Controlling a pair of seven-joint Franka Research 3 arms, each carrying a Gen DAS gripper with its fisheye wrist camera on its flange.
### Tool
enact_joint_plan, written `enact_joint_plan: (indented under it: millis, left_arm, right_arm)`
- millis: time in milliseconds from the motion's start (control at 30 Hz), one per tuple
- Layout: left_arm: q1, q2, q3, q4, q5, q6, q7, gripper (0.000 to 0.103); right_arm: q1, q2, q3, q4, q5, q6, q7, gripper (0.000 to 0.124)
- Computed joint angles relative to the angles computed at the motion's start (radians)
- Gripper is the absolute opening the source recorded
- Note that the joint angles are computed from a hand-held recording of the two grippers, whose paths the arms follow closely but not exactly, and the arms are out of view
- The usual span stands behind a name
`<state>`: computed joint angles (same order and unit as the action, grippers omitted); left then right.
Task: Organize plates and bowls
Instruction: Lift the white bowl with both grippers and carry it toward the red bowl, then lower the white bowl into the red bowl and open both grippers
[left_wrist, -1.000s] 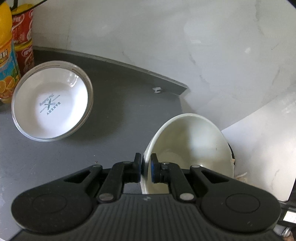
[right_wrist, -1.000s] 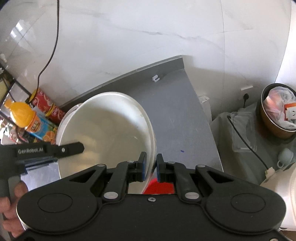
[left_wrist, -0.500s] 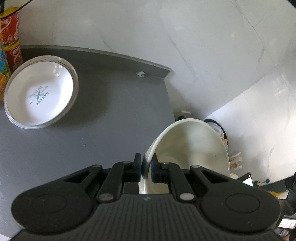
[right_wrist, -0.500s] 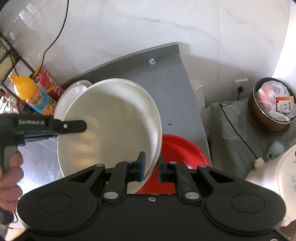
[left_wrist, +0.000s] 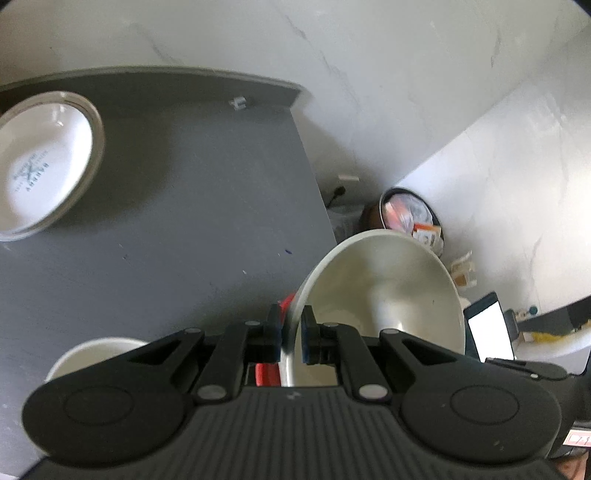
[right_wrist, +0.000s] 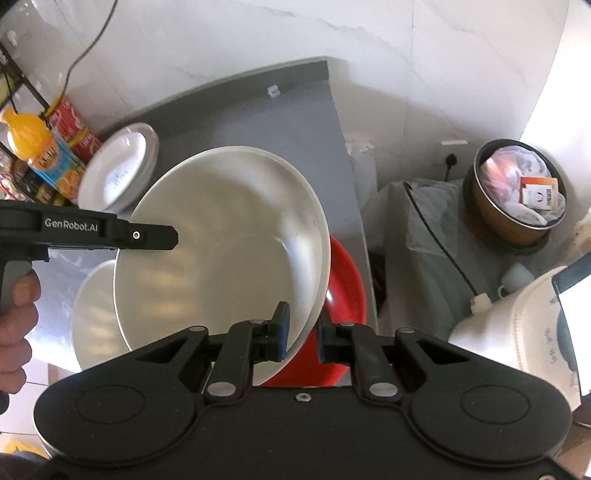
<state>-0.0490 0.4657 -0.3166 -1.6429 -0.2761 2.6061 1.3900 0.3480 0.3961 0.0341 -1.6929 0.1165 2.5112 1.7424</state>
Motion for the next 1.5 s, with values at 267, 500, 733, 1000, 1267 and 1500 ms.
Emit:
enact_joint_plan:
  millis: [267,500,733,1000,1267,1500]
  left_arm:
    - [-0.023,0.052,0.007,0.043,0.045,-0.059,-0.004,0.008]
    - [-0.022,0.073,0.008,0.054,0.056,-0.074,-0.011,0.008]
    - [-0.022,0.077,0.011,0.05,0.063,-0.061,-0.012,0.008]
    - [-0.037,0.08,0.046,0.054,0.117,-0.053,-0.063,0.008]
    - [-0.019,0.083,0.054,0.058,0.157,-0.022,-0.096,0.011]
    - [0.011,0.084,0.03,0.062,0.139,-0.015,-0.067,0.025]
  right_arm:
    - [0.013,0.02,-0.012,0.014,-0.047,-0.041,0.016,0.016]
    - [0.023,0.049,-0.014,0.038,-0.069,-0.079,0.016,0.02]
    - [0.016,0.073,-0.006,0.059,-0.045,-0.084,-0.002,0.02]
    - [0.038,0.127,-0.002,0.132,-0.052,-0.09,-0.032,0.023]
    - [0.044,0.177,0.002,0.2,-0.02,-0.107,-0.025,0.03]
    - [0.057,0.205,-0.001,0.235,-0.011,-0.091,0.015,0.056]
